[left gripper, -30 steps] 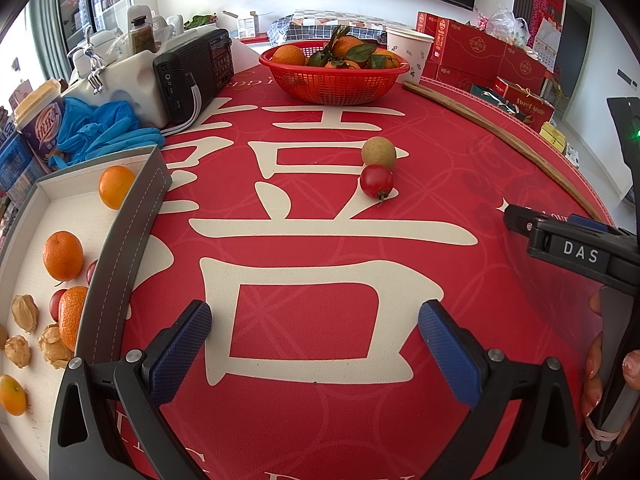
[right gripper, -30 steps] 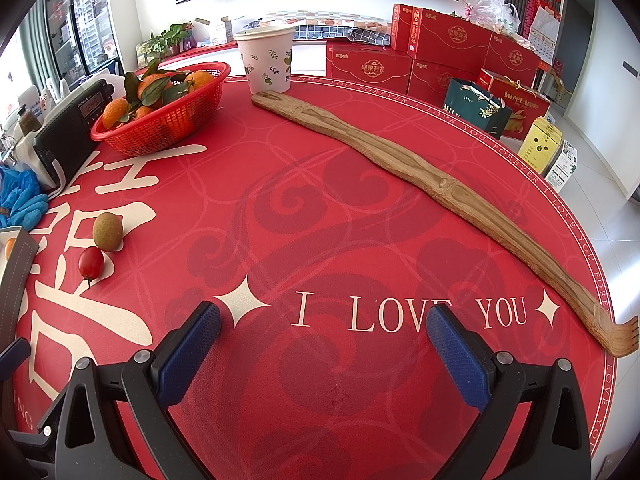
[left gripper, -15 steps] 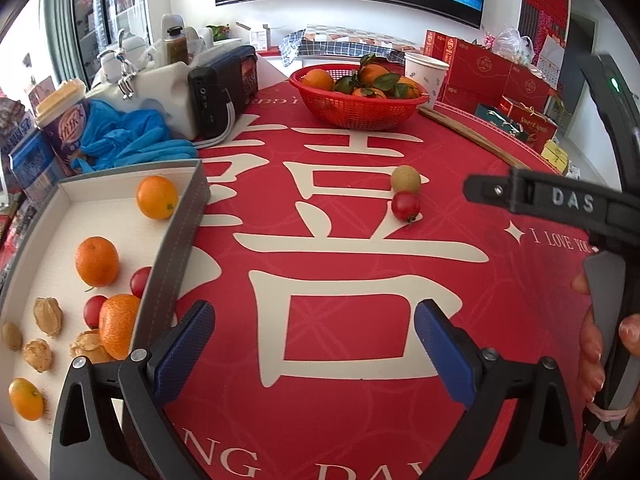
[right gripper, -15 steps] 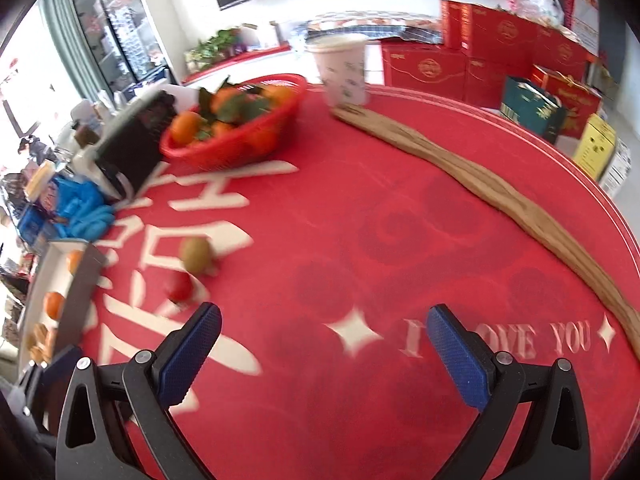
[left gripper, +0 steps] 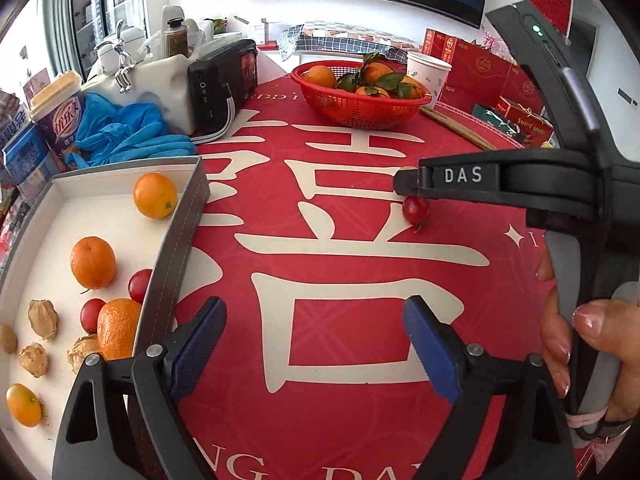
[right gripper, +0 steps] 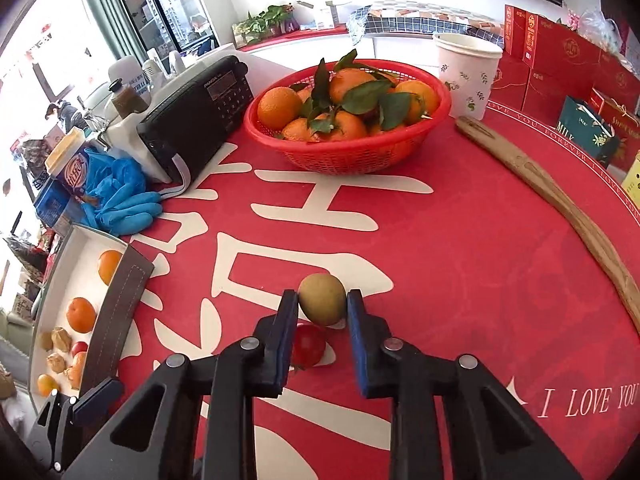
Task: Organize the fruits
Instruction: 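Grasp the kiwi with the right tool while the left tool grasps a cherry tomato, then carry the kiwi and tomato over the white tray and open both tools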
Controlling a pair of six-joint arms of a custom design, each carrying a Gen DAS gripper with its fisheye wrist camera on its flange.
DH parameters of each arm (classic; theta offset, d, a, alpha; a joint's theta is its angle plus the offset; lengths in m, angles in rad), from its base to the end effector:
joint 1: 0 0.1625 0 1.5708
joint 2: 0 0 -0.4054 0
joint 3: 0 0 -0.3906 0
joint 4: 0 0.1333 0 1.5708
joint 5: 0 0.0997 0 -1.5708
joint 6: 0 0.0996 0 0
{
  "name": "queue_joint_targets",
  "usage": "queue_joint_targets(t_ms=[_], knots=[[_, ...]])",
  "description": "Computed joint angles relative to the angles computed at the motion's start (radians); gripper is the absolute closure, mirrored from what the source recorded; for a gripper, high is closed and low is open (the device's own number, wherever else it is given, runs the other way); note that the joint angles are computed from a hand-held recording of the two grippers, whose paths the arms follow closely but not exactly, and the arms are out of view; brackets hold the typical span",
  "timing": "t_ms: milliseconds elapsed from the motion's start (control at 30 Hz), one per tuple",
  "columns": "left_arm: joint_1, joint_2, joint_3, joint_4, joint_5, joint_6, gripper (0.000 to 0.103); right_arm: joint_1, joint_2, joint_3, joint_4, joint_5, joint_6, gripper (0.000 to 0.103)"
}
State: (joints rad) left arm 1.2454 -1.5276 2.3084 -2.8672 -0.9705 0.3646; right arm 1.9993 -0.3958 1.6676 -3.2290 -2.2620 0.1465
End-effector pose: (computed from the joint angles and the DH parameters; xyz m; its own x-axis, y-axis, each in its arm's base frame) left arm 0.0446 -0.4607 0.2703 -0.7145 0.2938 -0.6350 0.5704 0.7702 -0.2854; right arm 0.3171 -0.5262 -0.0880 -0.8482 0.0225 0.5291 -0.2639 0.8483 -0.4590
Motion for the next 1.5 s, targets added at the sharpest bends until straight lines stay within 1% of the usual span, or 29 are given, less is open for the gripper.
queue_joint_targets(t_ms=[67,200,267,367,433,467,500,533,567,633,667,700,733,767,800,833,867,933,1000,1067,1167,1267,1500], knots=[[-0.004,-0.005,0.002,0.011,-0.015,0.010,0.012,-0.012,-0.023,0.038,-0.036,0.037,0.005,0.077],[-0.024,-0.007,0.017,0.001,-0.033,0.042,0.012,-0.026,-0.084,0.145,-0.135,0.062,0.029,0.077],[-0.033,-0.010,0.018,0.007,-0.050,0.050,0.012,-0.022,-0.118,0.212,-0.188,0.047,0.034,0.077],[-0.066,0.002,0.010,0.007,-0.067,0.043,0.012,-0.014,-0.156,0.302,-0.265,0.007,0.052,0.077],[-0.087,0.018,-0.003,0.017,-0.088,0.040,0.012,-0.030,-0.180,0.366,-0.328,0.020,0.071,0.077],[-0.096,0.035,-0.010,0.018,-0.085,0.040,0.012,-0.039,-0.194,0.386,-0.336,0.032,0.080,0.077],[-0.112,0.064,-0.016,0.013,-0.062,0.034,0.012,-0.049,-0.205,0.403,-0.342,0.047,0.084,0.077],[-0.122,0.090,-0.021,0.011,-0.038,0.026,0.014,-0.057,-0.215,0.414,-0.348,0.058,0.080,0.077],[-0.128,0.113,-0.026,0.016,-0.021,0.017,0.017,-0.060,-0.220,0.423,-0.358,0.061,0.076,0.077],[-0.128,0.154,-0.041,0.049,-0.008,-0.003,0.033,-0.064,-0.232,0.441,-0.373,0.058,0.067,0.077],[-0.126,0.175,-0.046,0.054,0.000,-0.013,0.039,-0.070,-0.243,0.455,-0.381,0.067,0.070,0.077],[-0.126,0.191,-0.039,0.016,0.007,-0.003,0.043,-0.076,-0.253,0.467,-0.390,0.086,0.075,0.077],[-0.133,0.203,-0.031,-0.019,0.024,0.008,0.050,-0.080,-0.257,0.474,-0.401,0.093,0.074,0.077],[-0.133,0.205,-0.032,-0.022,0.014,0.009,0.054,-0.078,-0.259,0.477,-0.407,0.090,0.073,0.077],[-0.132,0.204,-0.040,-0.001,0.002,0.000,0.065,-0.076,-0.259,0.478,-0.410,0.084,0.069,0.077],[-0.137,0.205,-0.040,0.004,0.007,-0.001,0.079,-0.075,-0.257,0.477,-0.413,0.081,0.067,0.077],[-0.143,0.208,-0.036,-0.003,0.017,0.002,0.081,-0.074,-0.258,0.479,-0.415,0.081,0.065,0.077],[-0.151,0.207,-0.025,-0.017,0.033,-0.001,0.081,-0.077,-0.259,0.481,-0.412,0.084,0.067,0.077],[-0.154,0.198,-0.019,-0.011,0.045,-0.029,0.081,-0.078,-0.259,0.482,-0.407,0.082,0.072,0.077],[-0.158,0.191,-0.016,-0.002,0.078,-0.051,0.081,-0.077,-0.257,0.479,-0.406,0.077,0.069,0.077],[-0.153,0.176,-0.013,0.005,0.105,-0.060,0.081,-0.064,-0.248,0.466,-0.401,0.057,0.054,0.077],[-0.147,0.155,-0.003,-0.008,0.128,-0.067,0.081,-0.055,-0.240,0.456,-0.400,0.052,0.042,0.077],[-0.144,0.099,0.021,-0.039,0.152,-0.061,0.081,-0.045,-0.219,0.433,-0.389,0.058,0.038,0.077]])
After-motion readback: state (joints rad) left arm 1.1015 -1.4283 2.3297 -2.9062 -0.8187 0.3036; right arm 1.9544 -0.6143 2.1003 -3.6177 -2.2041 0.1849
